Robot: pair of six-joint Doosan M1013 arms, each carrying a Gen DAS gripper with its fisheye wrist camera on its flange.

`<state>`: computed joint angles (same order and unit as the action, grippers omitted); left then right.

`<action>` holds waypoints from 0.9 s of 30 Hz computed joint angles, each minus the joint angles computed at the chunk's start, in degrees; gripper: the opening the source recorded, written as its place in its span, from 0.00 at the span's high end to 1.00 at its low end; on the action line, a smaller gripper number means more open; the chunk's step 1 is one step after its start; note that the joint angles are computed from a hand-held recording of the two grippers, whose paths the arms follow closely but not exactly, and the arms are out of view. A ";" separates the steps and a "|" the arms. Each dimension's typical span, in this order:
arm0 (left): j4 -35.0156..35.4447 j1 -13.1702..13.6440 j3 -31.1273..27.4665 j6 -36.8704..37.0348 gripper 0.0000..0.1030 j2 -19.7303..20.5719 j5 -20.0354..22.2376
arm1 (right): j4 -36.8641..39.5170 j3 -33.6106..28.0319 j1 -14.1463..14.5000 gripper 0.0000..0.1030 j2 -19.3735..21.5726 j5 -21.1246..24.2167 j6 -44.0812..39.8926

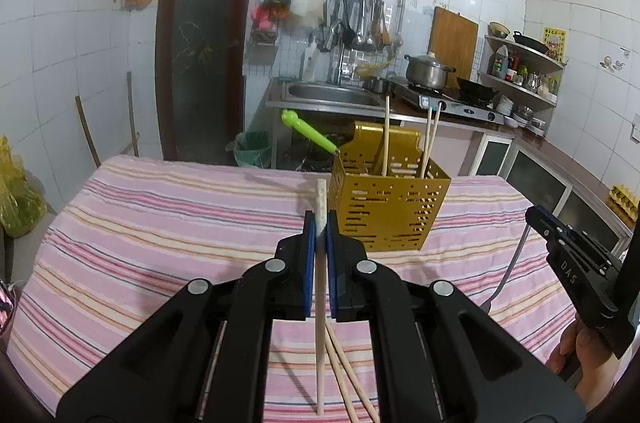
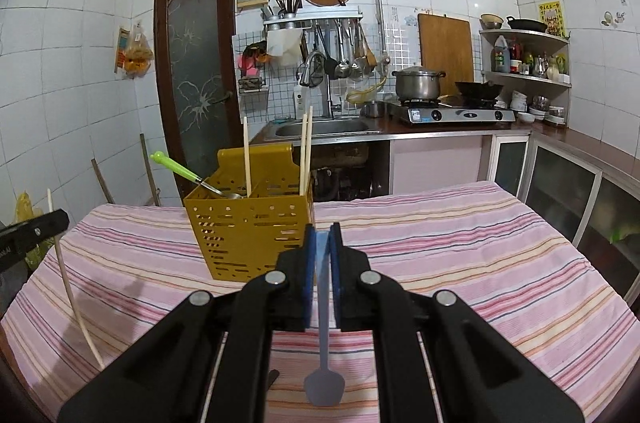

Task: Organize utensils
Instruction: 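Lift the chopstick with the left gripper while the right gripper carries the spoon toward the caddy, then lower the chopstick into the caddy and open the left gripper while the right gripper drops the spoon in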

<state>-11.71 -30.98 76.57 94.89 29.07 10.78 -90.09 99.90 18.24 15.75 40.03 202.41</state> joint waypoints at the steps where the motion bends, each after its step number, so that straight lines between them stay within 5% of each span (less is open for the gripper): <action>1: 0.13 0.00 0.05 -0.02 0.96 -0.12 -0.20 | -0.13 0.01 0.05 0.93 -0.05 0.02 0.02; 16: -4.17 -0.24 -3.01 5.01 0.96 0.34 -1.30 | -2.46 -1.57 -0.09 0.93 -0.45 0.41 -0.21; 27: -4.74 -1.10 -17.60 5.61 0.96 5.77 1.47 | -9.05 -9.16 -2.29 0.93 0.16 -0.33 0.32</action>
